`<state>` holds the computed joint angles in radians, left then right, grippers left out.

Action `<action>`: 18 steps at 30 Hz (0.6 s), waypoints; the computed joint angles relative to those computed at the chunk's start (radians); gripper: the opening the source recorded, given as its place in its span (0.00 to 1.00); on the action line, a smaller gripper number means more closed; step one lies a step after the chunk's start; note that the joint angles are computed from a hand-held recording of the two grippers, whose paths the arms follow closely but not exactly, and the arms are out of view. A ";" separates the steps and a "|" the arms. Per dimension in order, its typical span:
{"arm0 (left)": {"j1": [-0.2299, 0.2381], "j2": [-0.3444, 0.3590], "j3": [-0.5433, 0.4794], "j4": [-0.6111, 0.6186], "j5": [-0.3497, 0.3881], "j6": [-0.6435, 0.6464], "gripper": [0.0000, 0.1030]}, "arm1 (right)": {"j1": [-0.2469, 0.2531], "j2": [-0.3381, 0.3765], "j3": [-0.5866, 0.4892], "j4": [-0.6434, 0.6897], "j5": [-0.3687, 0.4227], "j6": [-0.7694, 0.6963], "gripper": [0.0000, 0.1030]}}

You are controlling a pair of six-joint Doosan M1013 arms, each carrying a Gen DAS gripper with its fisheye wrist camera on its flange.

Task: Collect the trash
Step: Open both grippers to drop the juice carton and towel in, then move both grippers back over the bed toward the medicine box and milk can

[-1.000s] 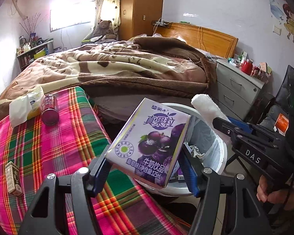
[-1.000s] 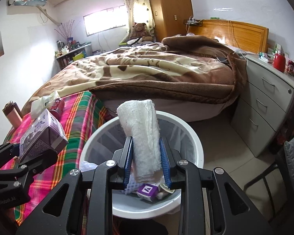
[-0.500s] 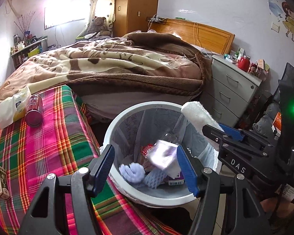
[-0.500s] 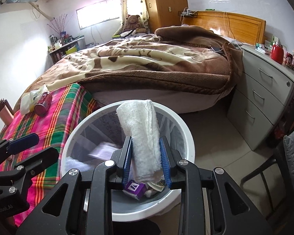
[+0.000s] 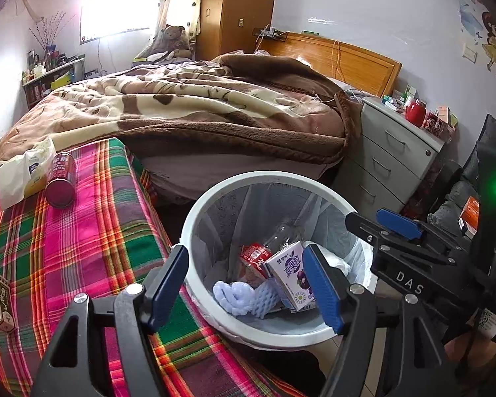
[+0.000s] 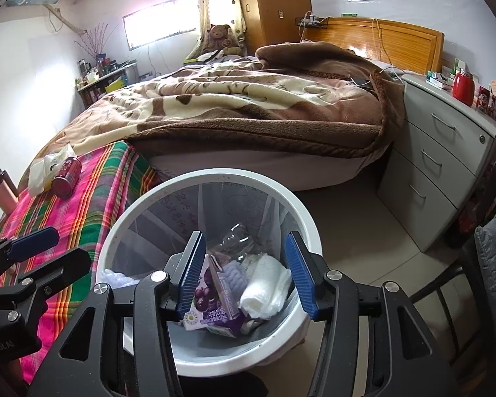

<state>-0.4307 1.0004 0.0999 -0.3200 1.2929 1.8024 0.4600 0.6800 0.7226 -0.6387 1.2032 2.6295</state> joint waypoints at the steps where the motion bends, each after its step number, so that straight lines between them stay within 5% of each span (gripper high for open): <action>1: 0.002 -0.011 0.022 0.001 -0.013 -0.002 0.71 | 0.001 0.001 -0.003 -0.002 -0.001 0.000 0.51; 18: 0.056 -0.162 0.301 0.037 -0.210 -0.022 0.72 | 0.026 0.060 -0.118 -0.003 -0.039 -0.080 0.51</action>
<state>-0.3752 0.8382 0.4011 -0.2829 1.0831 1.7807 0.4864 0.7403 0.6045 -0.6414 1.1642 2.5492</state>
